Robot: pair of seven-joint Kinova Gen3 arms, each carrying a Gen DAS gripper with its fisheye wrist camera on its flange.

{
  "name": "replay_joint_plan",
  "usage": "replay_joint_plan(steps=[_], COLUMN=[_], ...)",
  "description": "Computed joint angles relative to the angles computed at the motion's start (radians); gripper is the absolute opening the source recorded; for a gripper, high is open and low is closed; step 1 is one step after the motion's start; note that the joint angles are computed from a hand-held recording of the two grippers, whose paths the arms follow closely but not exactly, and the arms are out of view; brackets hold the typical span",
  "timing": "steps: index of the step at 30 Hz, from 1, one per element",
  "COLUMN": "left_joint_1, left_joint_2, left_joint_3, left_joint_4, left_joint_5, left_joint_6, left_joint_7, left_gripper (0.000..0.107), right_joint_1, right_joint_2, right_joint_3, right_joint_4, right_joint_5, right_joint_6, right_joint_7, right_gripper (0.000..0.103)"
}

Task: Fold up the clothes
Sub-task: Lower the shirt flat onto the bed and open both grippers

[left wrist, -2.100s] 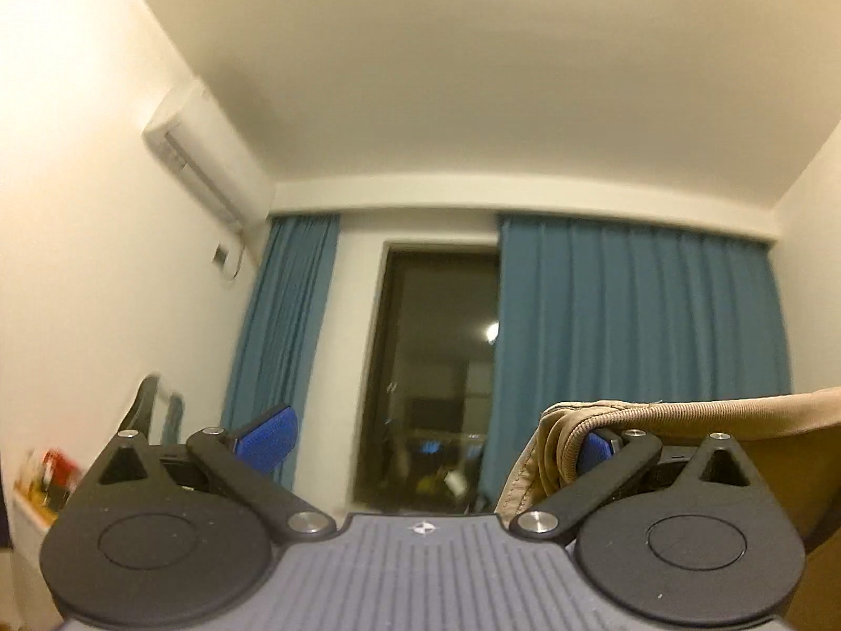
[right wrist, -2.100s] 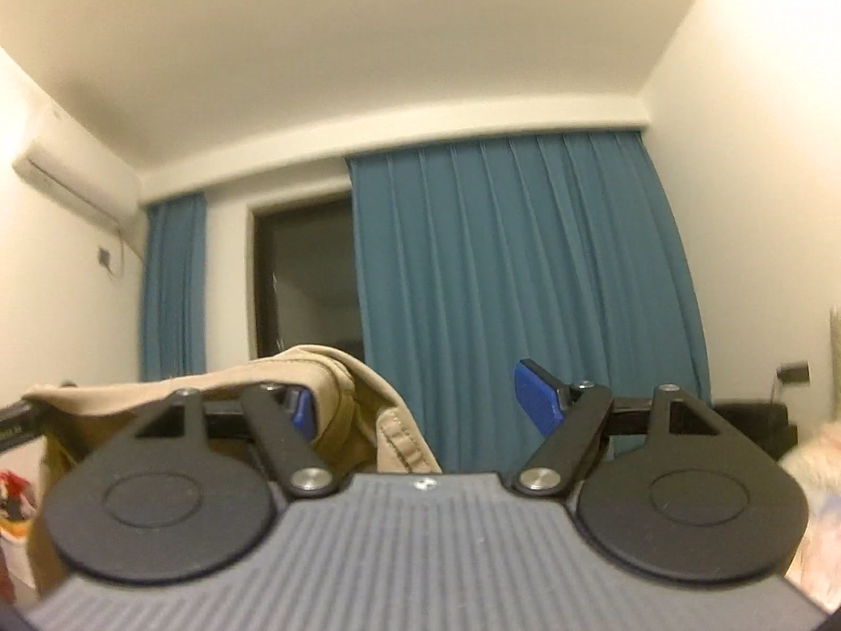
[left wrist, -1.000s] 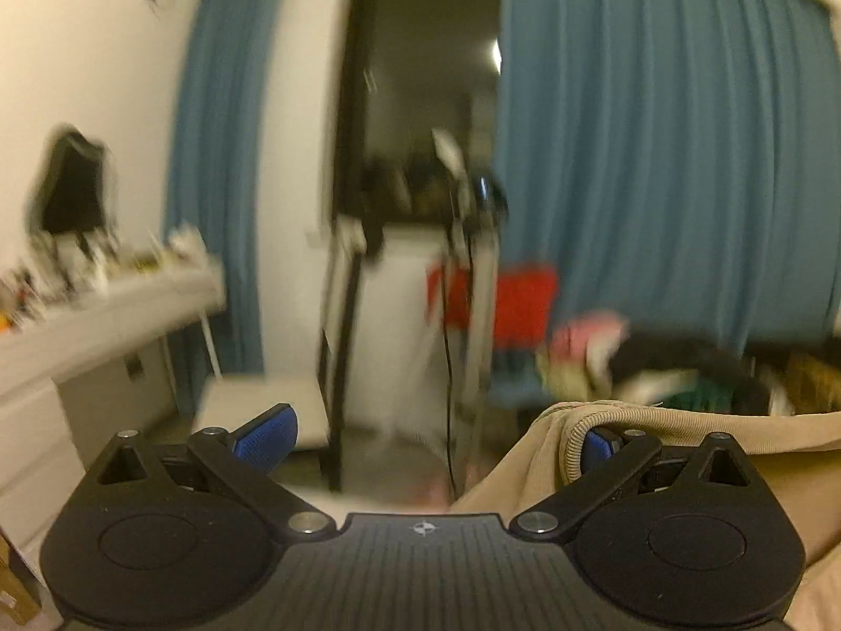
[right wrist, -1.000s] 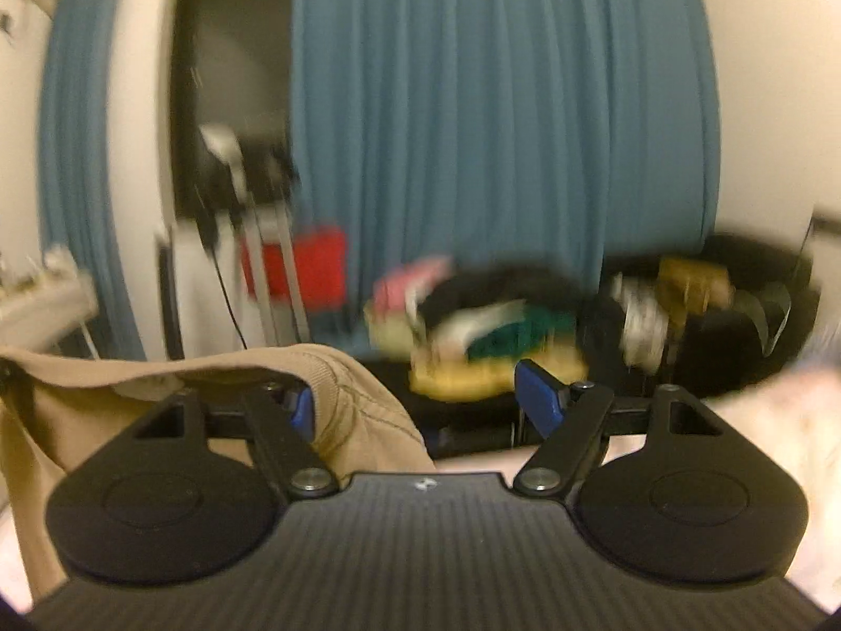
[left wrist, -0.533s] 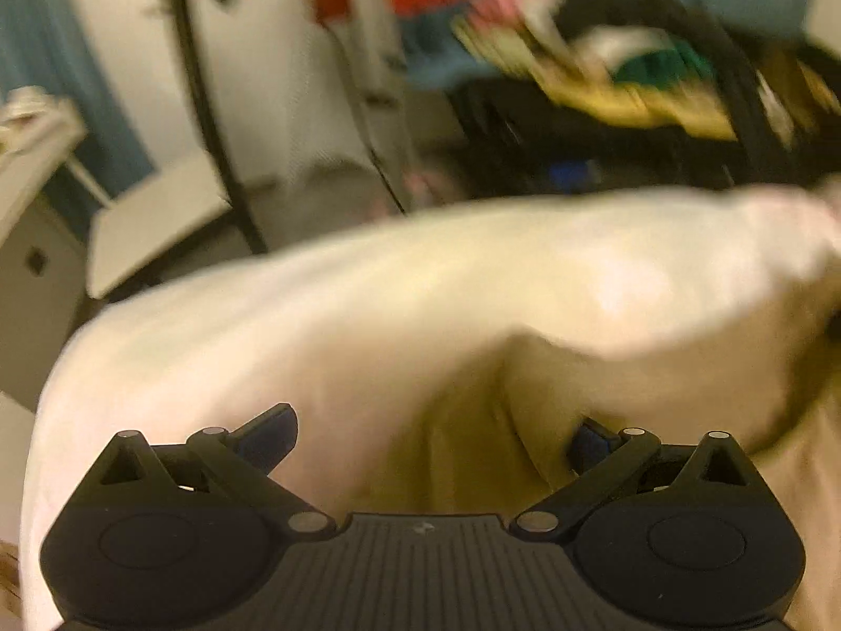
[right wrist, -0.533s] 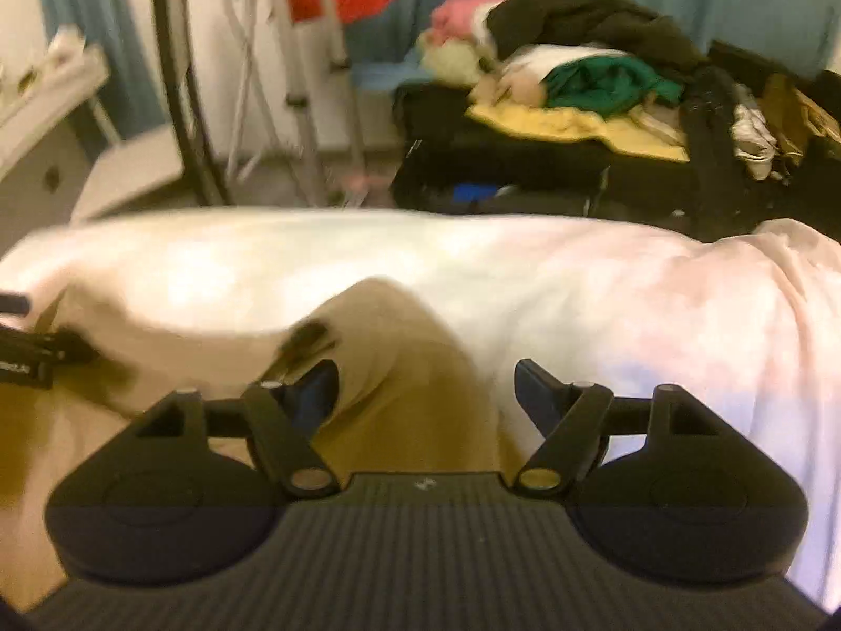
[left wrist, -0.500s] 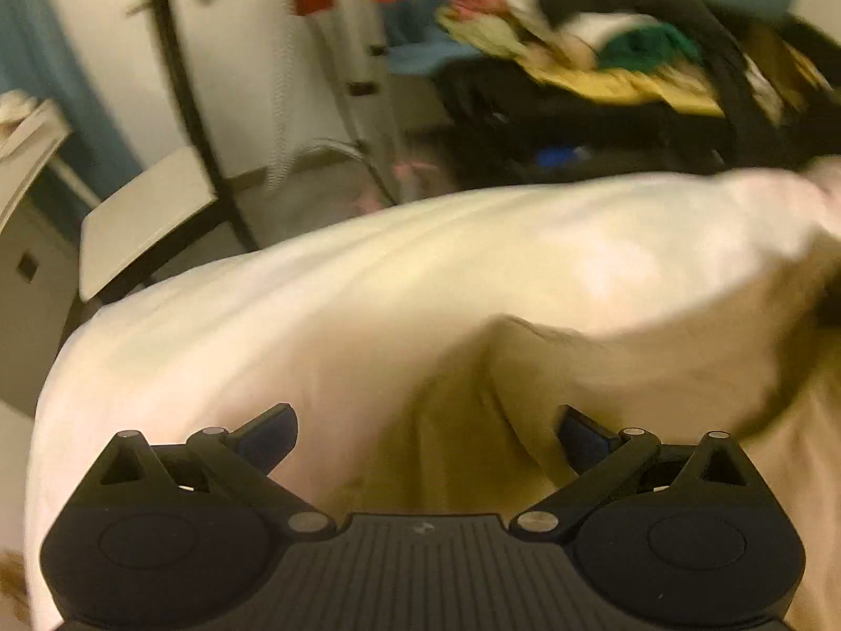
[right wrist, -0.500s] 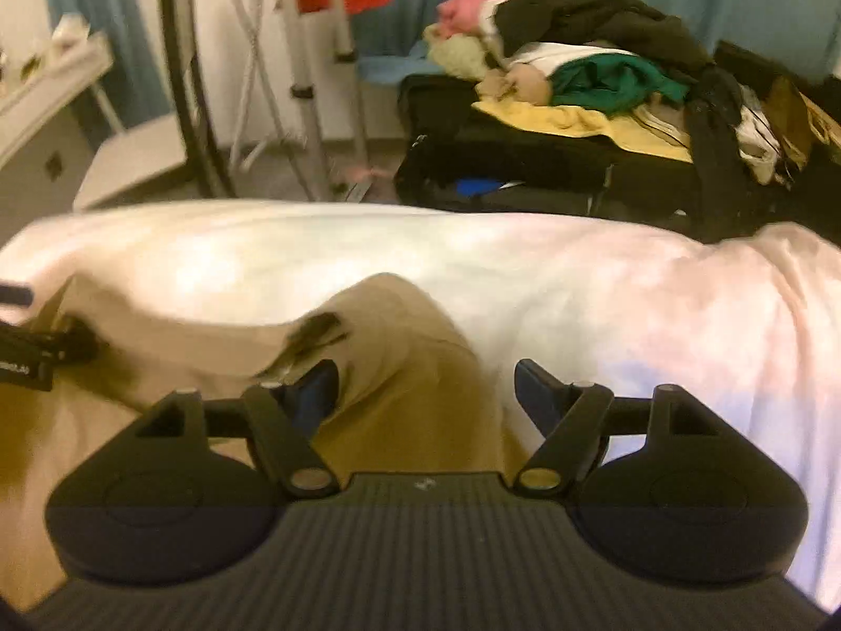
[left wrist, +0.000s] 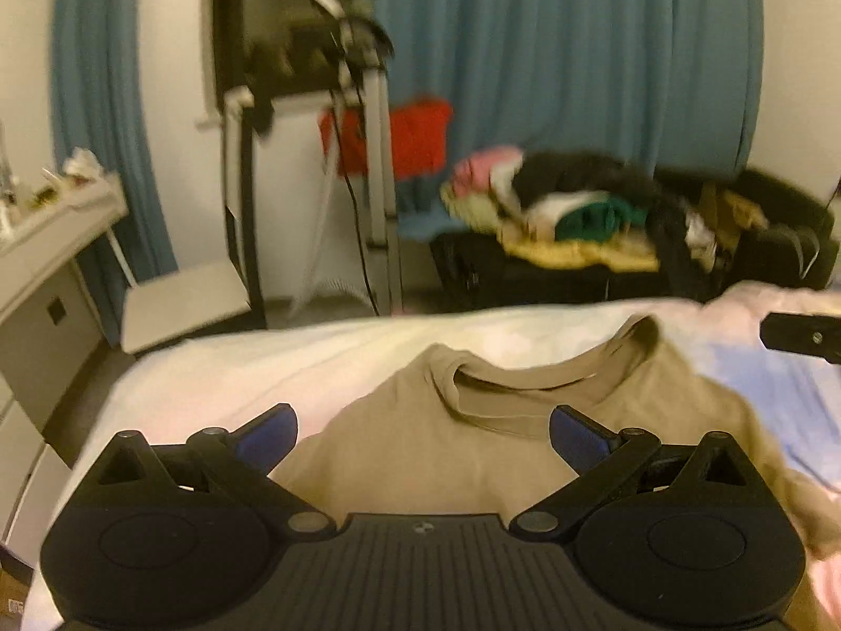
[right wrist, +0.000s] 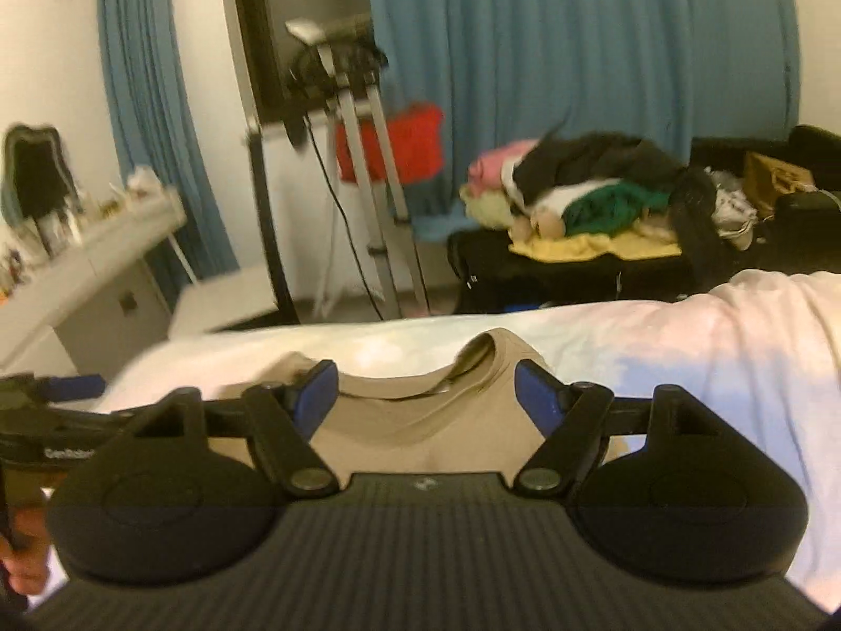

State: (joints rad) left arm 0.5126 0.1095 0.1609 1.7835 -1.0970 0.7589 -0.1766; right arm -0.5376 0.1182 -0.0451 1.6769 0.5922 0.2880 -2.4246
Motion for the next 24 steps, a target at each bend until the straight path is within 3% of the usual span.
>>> replay_joint_plan(steps=[2, 5, 10, 13, 15, 17, 19, 22, 24], left_joint_1=[0.076, 0.087, 0.106, 0.08, -0.001, -0.042, -0.009, 0.064, 0.063], left_joint_2=[-0.093, -0.218, -0.316, -0.357, -0.403, -0.444, -0.467, -0.476, -0.474], left_joint_3=[0.019, 0.149, 0.333, 0.413, 0.468, 0.454, 0.376, 0.237, 0.183], left_joint_4=[0.062, 0.134, 0.168, 0.193, 0.222, 0.261, 0.32, 0.402, 0.454], left_joint_5=[-0.041, -0.035, 0.055, 0.119, 0.182, 0.237, 0.247, 0.23, 0.188], left_joint_6=[0.081, 0.203, 0.385, 0.407, 0.361, 0.287, 0.206, 0.084, 0.007], left_joint_7=[0.081, 0.203, 0.302, 0.366, 0.39, 0.412, 0.473, 0.589, 0.66], left_gripper=[0.103, 0.103, 0.103, 0.103, 0.103, 0.103, 0.103, 0.101, 0.101], right_joint_1=[0.027, 0.091, 0.07, 0.005, 0.031, 0.093, 0.151, 0.22, 0.272], right_joint_2=[-0.093, -0.232, -0.447, -0.53, -0.59, -0.645, -0.672, -0.688, -0.688], right_joint_3=[-0.093, -0.228, -0.327, -0.341, -0.366, -0.384, -0.399, -0.416, -0.428], right_joint_4=[0.05, 0.143, 0.289, 0.352, 0.407, 0.47, 0.533, 0.626, 0.68], right_joint_5=[0.081, 0.176, 0.279, 0.302, 0.273, 0.201, 0.165, 0.2, 0.253], right_joint_6=[0.056, 0.087, 0.148, 0.214, 0.196, 0.128, 0.047, -0.075, -0.156], right_joint_7=[-0.081, -0.203, -0.407, -0.477, -0.503, -0.503, -0.517, -0.609, -0.69], right_gripper=[0.075, 0.075, 0.075, 0.075, 0.075, 0.076, 0.076, 0.076, 0.076])
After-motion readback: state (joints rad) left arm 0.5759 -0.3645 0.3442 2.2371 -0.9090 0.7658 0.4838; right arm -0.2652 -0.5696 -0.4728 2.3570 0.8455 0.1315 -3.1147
